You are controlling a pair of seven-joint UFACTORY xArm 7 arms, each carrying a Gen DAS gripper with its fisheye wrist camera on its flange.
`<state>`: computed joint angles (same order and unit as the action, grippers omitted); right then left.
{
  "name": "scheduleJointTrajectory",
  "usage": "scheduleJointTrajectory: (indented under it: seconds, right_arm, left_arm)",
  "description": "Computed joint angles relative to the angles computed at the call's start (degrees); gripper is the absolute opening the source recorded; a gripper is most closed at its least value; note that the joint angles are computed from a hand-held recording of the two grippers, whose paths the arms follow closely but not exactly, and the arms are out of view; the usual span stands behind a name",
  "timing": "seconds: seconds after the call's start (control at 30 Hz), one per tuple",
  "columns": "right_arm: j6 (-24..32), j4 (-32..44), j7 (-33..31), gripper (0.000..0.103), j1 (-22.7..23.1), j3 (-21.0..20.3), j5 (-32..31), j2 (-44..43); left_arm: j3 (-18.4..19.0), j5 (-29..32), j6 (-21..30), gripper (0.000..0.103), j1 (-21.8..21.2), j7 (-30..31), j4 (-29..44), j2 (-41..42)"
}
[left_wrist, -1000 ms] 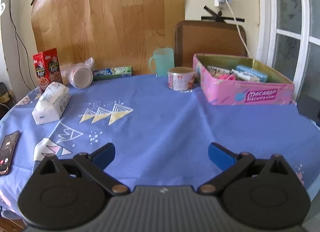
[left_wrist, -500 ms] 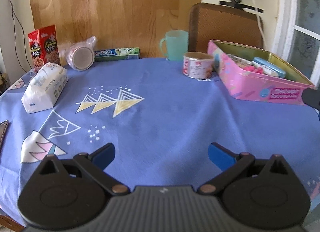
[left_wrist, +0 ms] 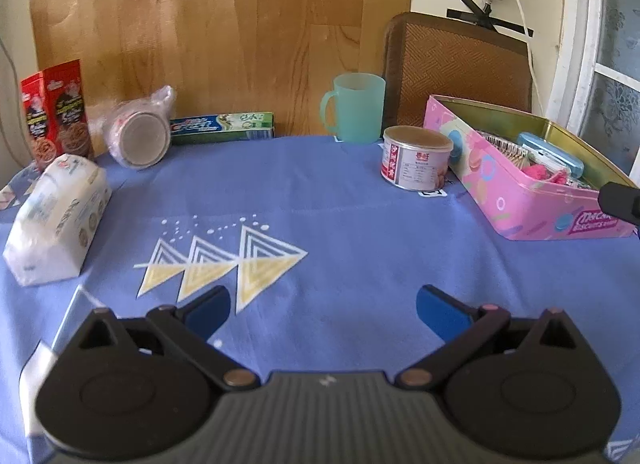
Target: Organize soft objects
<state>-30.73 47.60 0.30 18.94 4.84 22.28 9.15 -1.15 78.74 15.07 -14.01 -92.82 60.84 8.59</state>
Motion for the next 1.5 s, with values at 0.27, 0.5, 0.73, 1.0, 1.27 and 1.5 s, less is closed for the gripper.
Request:
scheduleJointTrajectory:
  seconds: [0.27,0.5,0.73,1.0,1.27,1.5]
  right_arm:
    - [-1.9,5.0,-18.3,0.090,9.0,-1.7,26.0,2.3]
    - [-5.6,2.2,-21.9,0.090,8.4,1.1,30.9,0.1]
    - [-6.5,-3.9,-9.7,0.090,3.3,2.5,17.2,-3.1]
    - [-7.6,-9.7,7.2,0.090,-2.4,1.9,-2.1,-5.1]
    - [-11.6,-12.8,15.8,0.090,-6.2,0.7,-12.5,-5.6]
    - [-14.4,-13.4,20.6,0.090,-8.6,-0.1,-17.9,-4.7]
  left_arm:
    - [1.9,0.7,-5.7,0.103,0.8,5.5,3.6,3.8]
    - [3.2,-2.5,-8.5,0.103,-1.7,9.8,4.4,5.0]
    - [2.8,0.7,-6.2,0.103,-3.9,4.4,2.6,2.7]
    - [-0.8,0.0,-0.4,0.103,-3.7,2.8,0.4,-0.5]
    - [-3.6,-2.0,7.0,0.103,-6.1,5.4,1.4,-0.8]
    - [-4.5,-4.0,10.7,0.103,-7.9,7.3,3.0,0.0]
